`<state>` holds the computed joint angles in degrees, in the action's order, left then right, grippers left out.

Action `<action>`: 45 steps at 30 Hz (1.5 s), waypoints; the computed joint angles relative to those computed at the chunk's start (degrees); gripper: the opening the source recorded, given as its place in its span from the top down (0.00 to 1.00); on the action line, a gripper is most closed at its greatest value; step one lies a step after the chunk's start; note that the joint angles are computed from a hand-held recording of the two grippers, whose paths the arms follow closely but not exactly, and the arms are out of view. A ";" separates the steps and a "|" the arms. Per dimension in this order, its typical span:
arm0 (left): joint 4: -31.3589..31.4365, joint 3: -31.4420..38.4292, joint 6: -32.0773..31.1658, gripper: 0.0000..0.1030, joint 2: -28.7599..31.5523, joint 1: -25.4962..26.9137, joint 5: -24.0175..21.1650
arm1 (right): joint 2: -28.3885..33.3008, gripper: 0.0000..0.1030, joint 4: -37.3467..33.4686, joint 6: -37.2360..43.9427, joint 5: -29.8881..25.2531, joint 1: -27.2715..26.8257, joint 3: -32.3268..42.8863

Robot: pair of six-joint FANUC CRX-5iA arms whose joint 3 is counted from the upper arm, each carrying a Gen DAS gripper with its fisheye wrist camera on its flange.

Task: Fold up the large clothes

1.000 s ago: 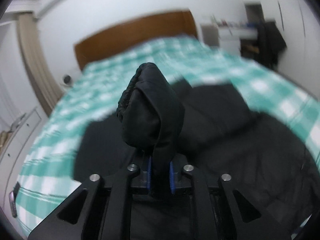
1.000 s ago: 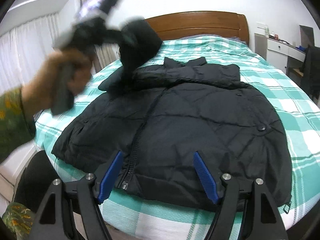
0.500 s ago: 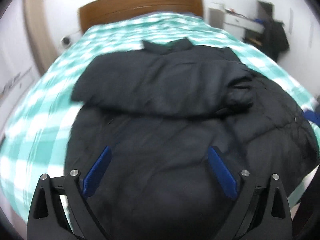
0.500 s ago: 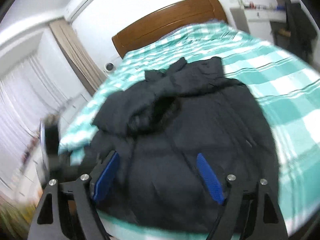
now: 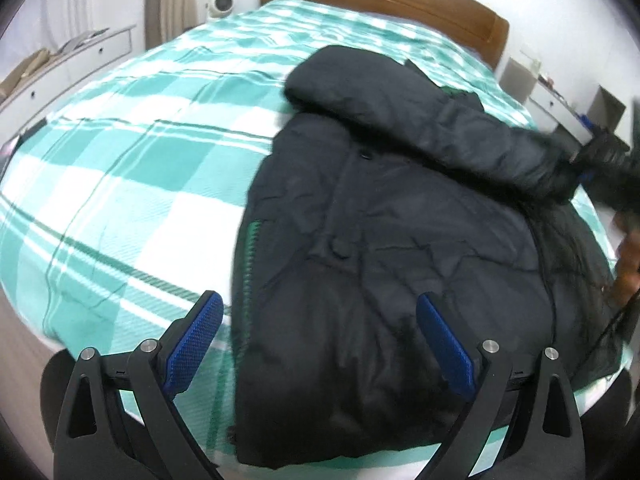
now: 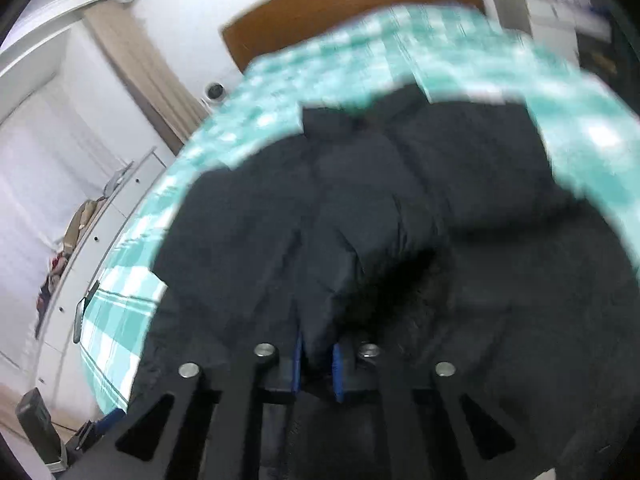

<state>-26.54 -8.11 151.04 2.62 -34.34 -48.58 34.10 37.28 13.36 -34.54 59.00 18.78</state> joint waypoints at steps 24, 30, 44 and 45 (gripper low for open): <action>5.45 11.30 -19.63 0.05 6.11 6.92 4.30 | 0.08 0.41 6.87 -0.84 -6.00 -8.57 -2.30; 12.55 31.70 -36.53 0.03 23.11 11.37 4.55 | 2.30 0.41 -0.43 15.95 0.49 -7.84 3.69; 19.12 55.44 -40.80 0.05 42.81 13.85 -13.44 | 8.97 0.42 -22.00 26.00 1.72 -10.79 9.64; 20.53 54.70 -41.56 0.05 42.05 14.37 -11.49 | 8.70 0.42 -21.93 25.66 2.27 -10.75 9.04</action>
